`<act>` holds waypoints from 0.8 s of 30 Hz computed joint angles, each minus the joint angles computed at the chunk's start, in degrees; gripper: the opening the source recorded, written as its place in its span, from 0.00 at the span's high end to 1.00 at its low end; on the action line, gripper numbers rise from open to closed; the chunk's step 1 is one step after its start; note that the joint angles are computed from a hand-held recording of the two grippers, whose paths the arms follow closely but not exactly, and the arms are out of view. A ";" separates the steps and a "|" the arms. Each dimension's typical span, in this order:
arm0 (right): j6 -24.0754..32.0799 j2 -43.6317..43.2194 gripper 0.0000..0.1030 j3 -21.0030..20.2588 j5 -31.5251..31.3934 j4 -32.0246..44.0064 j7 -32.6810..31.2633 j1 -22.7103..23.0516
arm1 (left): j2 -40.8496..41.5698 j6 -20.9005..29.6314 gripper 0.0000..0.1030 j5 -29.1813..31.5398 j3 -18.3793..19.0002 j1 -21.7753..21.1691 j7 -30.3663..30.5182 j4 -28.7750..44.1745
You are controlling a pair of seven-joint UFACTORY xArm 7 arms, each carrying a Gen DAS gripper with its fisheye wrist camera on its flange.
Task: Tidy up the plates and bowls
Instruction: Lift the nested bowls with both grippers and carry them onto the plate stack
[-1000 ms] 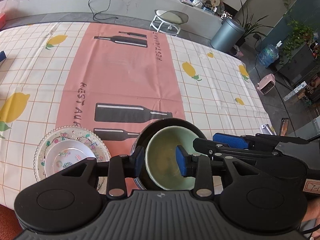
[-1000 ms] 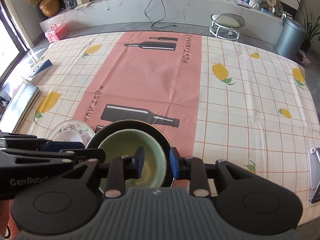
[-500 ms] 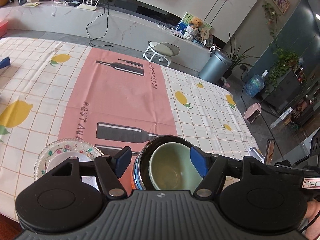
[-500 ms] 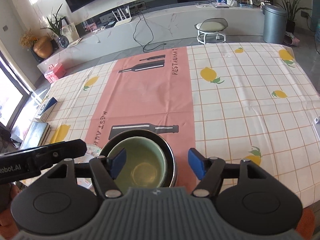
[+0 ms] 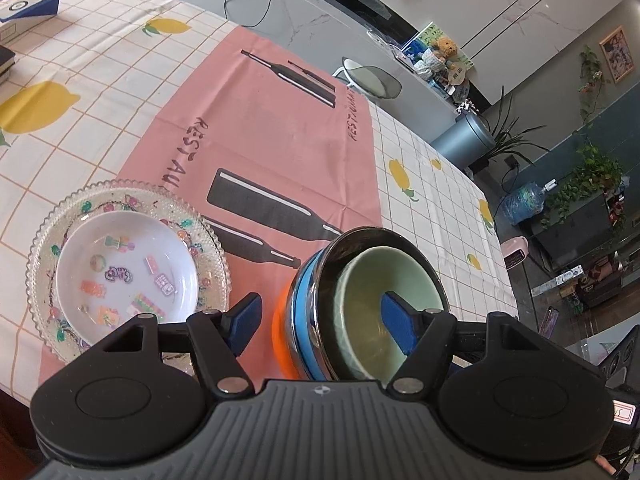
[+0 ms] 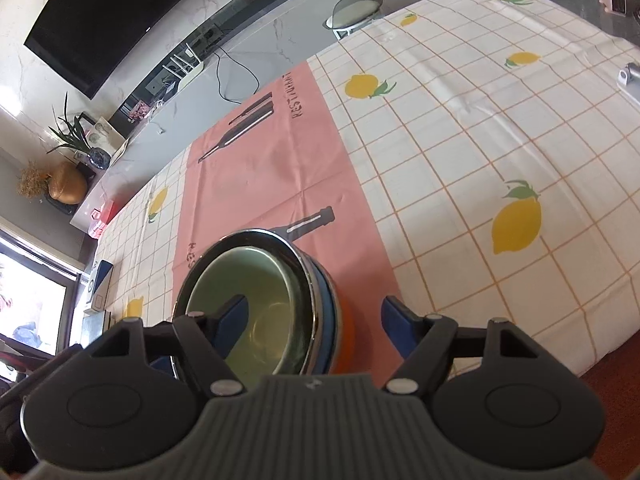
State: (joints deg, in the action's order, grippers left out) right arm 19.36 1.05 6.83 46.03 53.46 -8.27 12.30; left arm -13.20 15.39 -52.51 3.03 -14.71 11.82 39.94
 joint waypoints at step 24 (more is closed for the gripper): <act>8.48 6.51 0.48 1.29 8.24 4.13 -0.76 -3.58 | 8.01 7.77 0.36 1.65 -4.09 4.93 -6.13 5.00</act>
